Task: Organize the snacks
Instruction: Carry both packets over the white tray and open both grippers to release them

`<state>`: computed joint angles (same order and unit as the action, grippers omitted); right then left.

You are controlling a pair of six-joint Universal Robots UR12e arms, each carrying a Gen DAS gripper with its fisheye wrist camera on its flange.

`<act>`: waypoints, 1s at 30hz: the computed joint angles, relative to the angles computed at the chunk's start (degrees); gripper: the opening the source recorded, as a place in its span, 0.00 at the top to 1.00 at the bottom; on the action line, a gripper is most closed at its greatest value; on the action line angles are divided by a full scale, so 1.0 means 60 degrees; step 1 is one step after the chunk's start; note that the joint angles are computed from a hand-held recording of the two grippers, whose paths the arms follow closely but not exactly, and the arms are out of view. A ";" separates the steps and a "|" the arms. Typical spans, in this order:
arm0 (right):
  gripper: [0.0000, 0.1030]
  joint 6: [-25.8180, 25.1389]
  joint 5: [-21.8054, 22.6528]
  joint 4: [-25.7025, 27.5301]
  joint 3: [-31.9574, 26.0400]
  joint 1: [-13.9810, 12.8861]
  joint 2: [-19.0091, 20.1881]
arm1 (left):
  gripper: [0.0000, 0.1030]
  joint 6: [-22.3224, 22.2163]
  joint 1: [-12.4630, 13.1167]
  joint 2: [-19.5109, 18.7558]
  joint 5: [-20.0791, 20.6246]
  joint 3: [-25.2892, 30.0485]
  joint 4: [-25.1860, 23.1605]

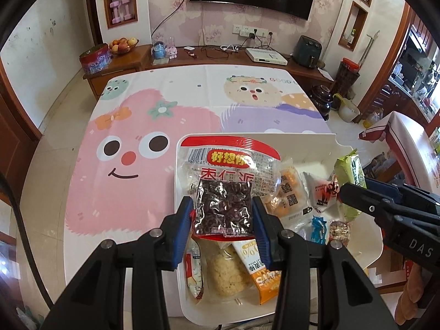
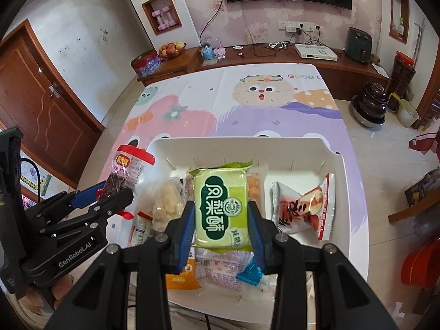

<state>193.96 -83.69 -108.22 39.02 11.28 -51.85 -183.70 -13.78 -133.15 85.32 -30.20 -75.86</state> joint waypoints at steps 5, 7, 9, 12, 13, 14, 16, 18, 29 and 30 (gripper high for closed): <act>0.63 -0.0023 -0.0055 0.0147 -0.0054 0.0039 0.0060 | 0.59 -0.0019 -0.0020 -0.0045 0.0094 0.0054 -0.0110; 0.63 -0.0008 -0.0102 0.0108 -0.0043 0.0045 0.0066 | 0.58 -0.0035 -0.0032 -0.0081 0.0152 0.0111 -0.0194; 0.63 -0.0004 -0.0114 0.0139 -0.0060 0.0050 0.0081 | 0.55 -0.0056 -0.0049 -0.0122 0.0231 0.0178 -0.0312; 0.63 0.0034 -0.0121 0.0231 -0.0127 0.0050 0.0128 | 0.30 -0.0060 -0.0080 -0.0167 0.0366 0.0252 -0.0459; 0.63 0.0045 -0.0145 0.0272 -0.0146 0.0056 0.0142 | 0.17 -0.0076 -0.0092 -0.0165 0.0407 0.0249 -0.0449; 0.63 0.0070 -0.0173 0.0312 -0.0145 0.0060 0.0148 | 0.12 -0.0085 -0.0098 -0.0148 0.0443 0.0212 -0.0396; 0.62 0.0121 -0.0161 0.0327 -0.0125 0.0054 0.0148 | 0.11 -0.0048 -0.0117 -0.0126 0.0510 0.0172 -0.0315; 0.62 0.0144 -0.0139 0.0278 -0.0057 0.0050 0.0122 | 0.10 -0.0016 -0.0135 -0.0129 0.0597 0.0180 -0.0329; 0.61 0.0160 -0.0690 -0.0204 0.0304 0.0144 -0.0068 | 0.10 -0.0109 -0.0178 0.0019 0.0941 -0.0025 -0.0187; 0.60 0.0143 -0.0760 -0.0248 0.0324 0.0158 -0.0088 | 0.10 -0.0115 -0.0179 0.0029 0.0975 -0.0021 -0.0189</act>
